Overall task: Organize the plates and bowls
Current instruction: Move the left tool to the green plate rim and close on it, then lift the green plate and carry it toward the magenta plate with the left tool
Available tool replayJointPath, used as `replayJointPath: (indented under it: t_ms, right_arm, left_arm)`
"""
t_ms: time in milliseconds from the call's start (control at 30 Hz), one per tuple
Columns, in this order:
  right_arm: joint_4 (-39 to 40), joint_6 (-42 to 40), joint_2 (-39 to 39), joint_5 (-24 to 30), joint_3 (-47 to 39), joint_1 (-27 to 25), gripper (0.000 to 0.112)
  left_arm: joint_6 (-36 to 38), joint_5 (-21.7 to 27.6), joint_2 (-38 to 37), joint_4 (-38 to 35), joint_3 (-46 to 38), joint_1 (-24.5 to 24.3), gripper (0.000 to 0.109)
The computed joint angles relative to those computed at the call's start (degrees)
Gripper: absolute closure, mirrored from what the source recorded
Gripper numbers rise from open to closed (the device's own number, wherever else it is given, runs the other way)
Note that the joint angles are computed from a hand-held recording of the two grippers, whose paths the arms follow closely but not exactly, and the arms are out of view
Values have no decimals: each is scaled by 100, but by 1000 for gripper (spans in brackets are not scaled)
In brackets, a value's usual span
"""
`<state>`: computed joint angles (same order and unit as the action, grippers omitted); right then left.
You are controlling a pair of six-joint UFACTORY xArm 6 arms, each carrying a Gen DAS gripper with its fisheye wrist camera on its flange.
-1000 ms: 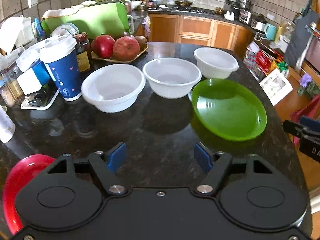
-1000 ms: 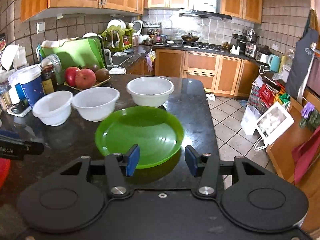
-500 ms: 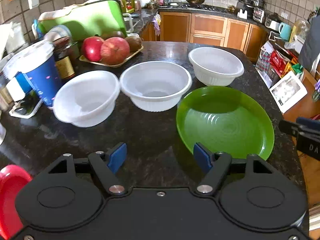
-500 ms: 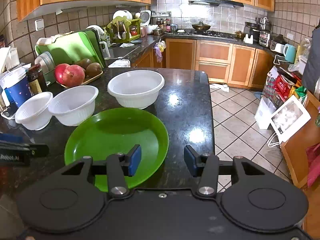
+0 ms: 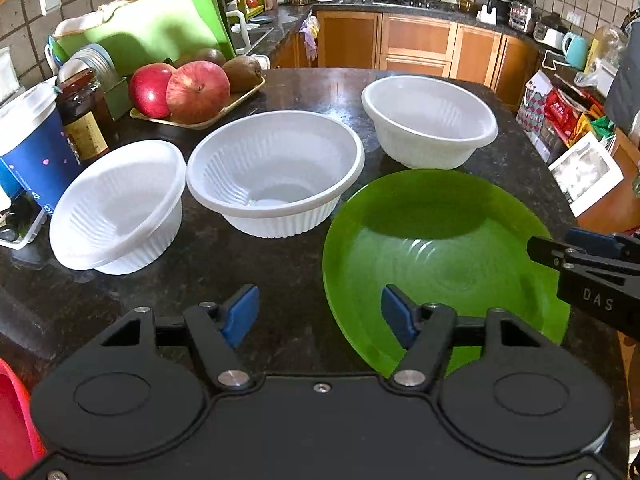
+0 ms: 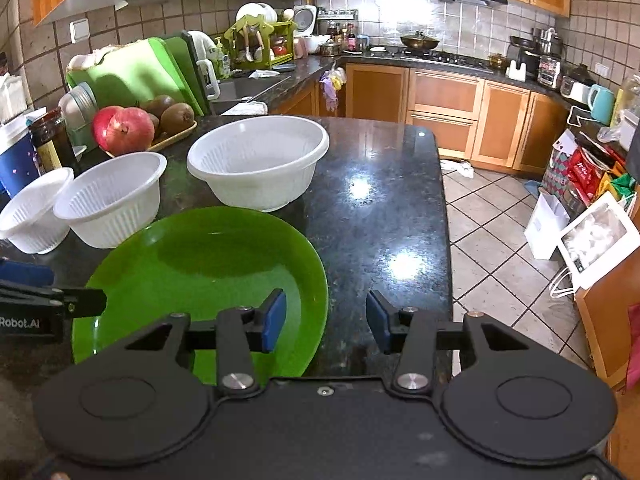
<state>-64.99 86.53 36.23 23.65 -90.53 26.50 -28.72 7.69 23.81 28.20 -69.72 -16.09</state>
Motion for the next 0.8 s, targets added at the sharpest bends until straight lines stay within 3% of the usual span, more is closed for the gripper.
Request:
replayJointPath:
  t_ms: [133, 267, 467, 633, 800]
  right_arm:
    - [191, -149, 134, -85, -133, -68, 69]
    - [199, -99, 158, -214, -132, -117, 77]
    - [69, -82, 148, -211, -140, -96, 81]
    - [-39, -24, 65, -258, -25, -77, 93]
    - [-13, 13, -70, -224, 139, -30, 94]
  left_arm:
    - [23, 70, 103, 0, -105, -23, 40]
    - [-636, 135, 156, 728, -214, 0, 47]
    - [118, 107, 174, -84, -174, -70, 56]
    - [1566, 50, 147, -1716, -105, -187, 80]
    - [1343, -18, 68, -1463, 21, -168, 85]
